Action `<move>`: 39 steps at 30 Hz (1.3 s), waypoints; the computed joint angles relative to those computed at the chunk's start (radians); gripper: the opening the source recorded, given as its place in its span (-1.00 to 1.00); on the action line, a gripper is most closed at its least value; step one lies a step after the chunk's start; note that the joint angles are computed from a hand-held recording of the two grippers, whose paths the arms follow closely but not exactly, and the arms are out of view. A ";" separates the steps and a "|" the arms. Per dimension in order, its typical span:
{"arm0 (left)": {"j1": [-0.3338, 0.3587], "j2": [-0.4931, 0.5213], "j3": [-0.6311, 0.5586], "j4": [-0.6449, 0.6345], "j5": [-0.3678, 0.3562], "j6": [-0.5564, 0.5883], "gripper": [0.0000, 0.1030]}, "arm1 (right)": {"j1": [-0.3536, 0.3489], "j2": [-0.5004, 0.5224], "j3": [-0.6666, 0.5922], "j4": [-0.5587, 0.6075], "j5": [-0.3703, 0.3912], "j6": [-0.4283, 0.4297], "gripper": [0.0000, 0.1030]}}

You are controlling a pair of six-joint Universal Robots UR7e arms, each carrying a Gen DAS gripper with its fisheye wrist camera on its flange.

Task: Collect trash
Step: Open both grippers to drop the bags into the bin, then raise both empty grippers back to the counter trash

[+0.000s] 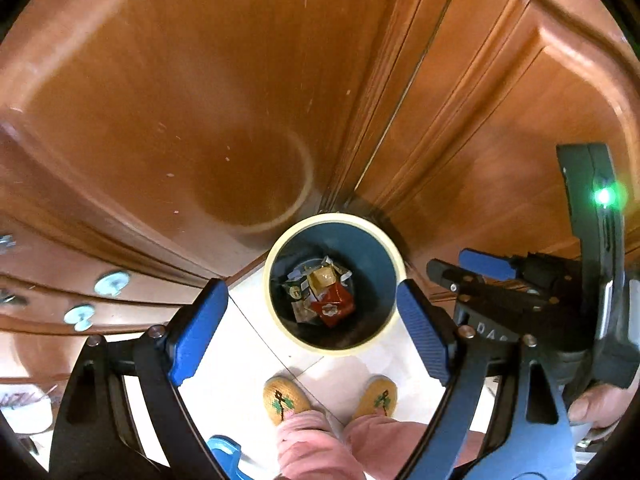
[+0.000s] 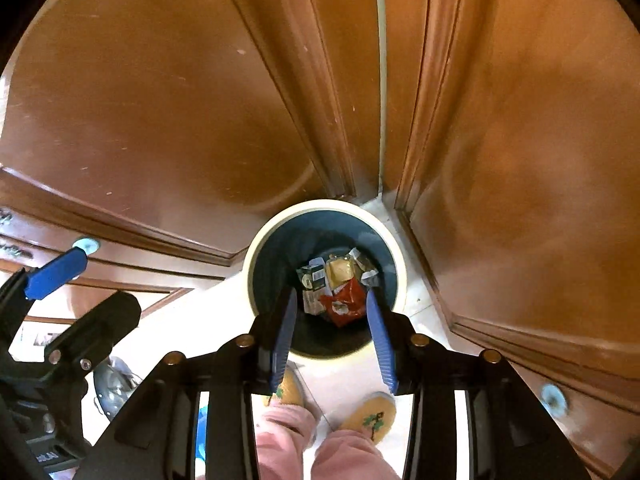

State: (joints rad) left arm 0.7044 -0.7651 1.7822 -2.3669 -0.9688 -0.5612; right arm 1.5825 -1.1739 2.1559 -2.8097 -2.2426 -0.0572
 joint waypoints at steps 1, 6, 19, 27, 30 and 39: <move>-0.011 -0.015 0.001 0.014 0.001 -0.011 0.64 | 0.019 -0.013 -0.002 0.031 -0.014 0.016 -0.28; -0.072 -0.084 -0.003 0.099 0.038 -0.060 0.64 | 0.110 -0.065 -0.025 0.192 -0.056 0.090 -0.28; -0.206 -0.173 -0.261 0.490 0.122 -0.189 0.64 | 0.362 -0.192 -0.314 0.658 -0.030 0.297 -0.28; -0.263 -0.126 -0.501 0.713 0.186 -0.239 0.64 | 0.451 -0.221 -0.491 0.774 -0.031 0.353 -0.28; -0.285 -0.094 -0.587 0.787 0.218 -0.246 0.64 | 0.481 -0.214 -0.569 0.793 -0.043 0.346 -0.28; -0.332 0.025 -0.885 1.007 0.309 -0.290 0.64 | 0.524 -0.155 -0.760 0.749 -0.033 0.229 -0.28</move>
State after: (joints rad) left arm 0.3725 -0.7398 0.8970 -1.3595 -0.6598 -0.8515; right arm 2.1063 -1.3292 1.3958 -2.0605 -2.2760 0.1721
